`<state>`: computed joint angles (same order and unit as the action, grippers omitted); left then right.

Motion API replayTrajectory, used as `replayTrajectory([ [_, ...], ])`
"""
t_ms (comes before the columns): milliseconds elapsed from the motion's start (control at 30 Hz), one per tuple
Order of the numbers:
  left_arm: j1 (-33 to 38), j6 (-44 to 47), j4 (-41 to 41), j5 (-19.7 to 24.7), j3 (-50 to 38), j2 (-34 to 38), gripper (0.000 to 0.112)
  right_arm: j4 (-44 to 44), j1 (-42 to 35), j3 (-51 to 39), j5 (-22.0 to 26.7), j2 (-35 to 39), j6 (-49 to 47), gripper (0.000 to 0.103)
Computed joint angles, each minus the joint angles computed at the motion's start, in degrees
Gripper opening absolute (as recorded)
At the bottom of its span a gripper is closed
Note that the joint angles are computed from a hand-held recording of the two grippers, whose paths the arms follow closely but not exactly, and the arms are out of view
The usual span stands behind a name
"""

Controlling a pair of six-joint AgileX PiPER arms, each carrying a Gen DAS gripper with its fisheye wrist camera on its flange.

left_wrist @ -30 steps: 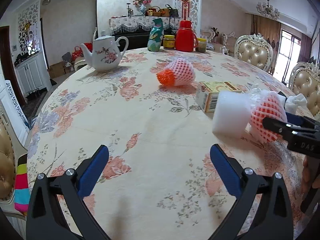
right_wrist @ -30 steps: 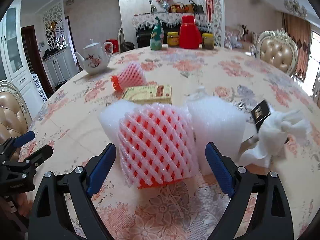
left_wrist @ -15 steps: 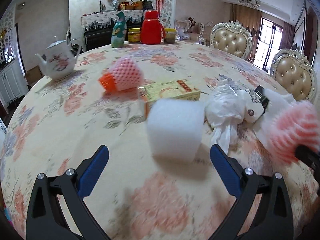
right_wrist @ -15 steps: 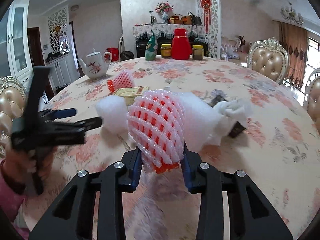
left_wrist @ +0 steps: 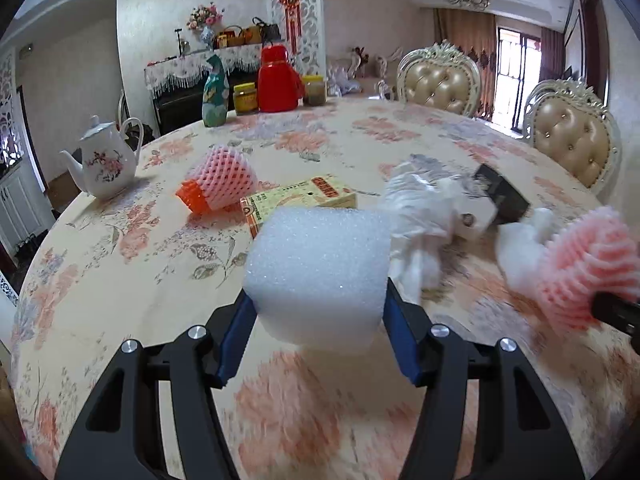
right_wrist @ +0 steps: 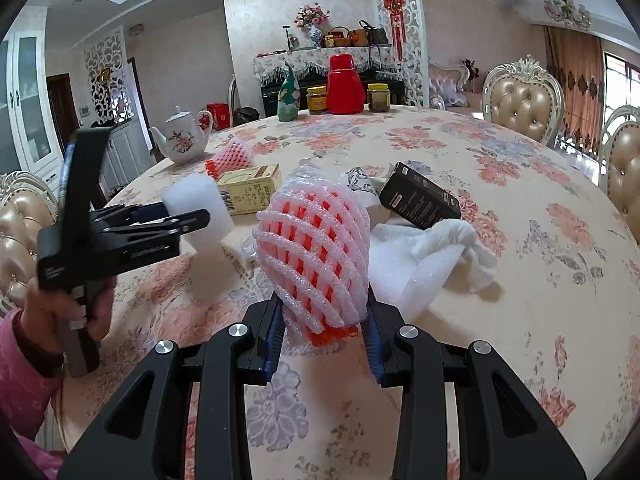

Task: Collect trash
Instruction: 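Grasp the white foam block with the left tool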

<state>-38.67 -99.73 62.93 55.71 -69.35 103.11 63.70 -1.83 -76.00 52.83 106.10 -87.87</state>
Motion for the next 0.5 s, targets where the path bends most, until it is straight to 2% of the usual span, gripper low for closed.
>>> replayTrajectory([
  [233, -9.99, -4.87, 1.0, 6.89, 1.3, -1.15, 0.059, 2.43, -3.34, 5.47, 2.48, -3.61, -4.58, 0.034],
  [500, -16.67, -6.84, 2.73, 9.01, -2.67, 1.34, 0.06, 3.81, -8.64, 8.36, 5.31, -6.02, -7.27, 0.034],
])
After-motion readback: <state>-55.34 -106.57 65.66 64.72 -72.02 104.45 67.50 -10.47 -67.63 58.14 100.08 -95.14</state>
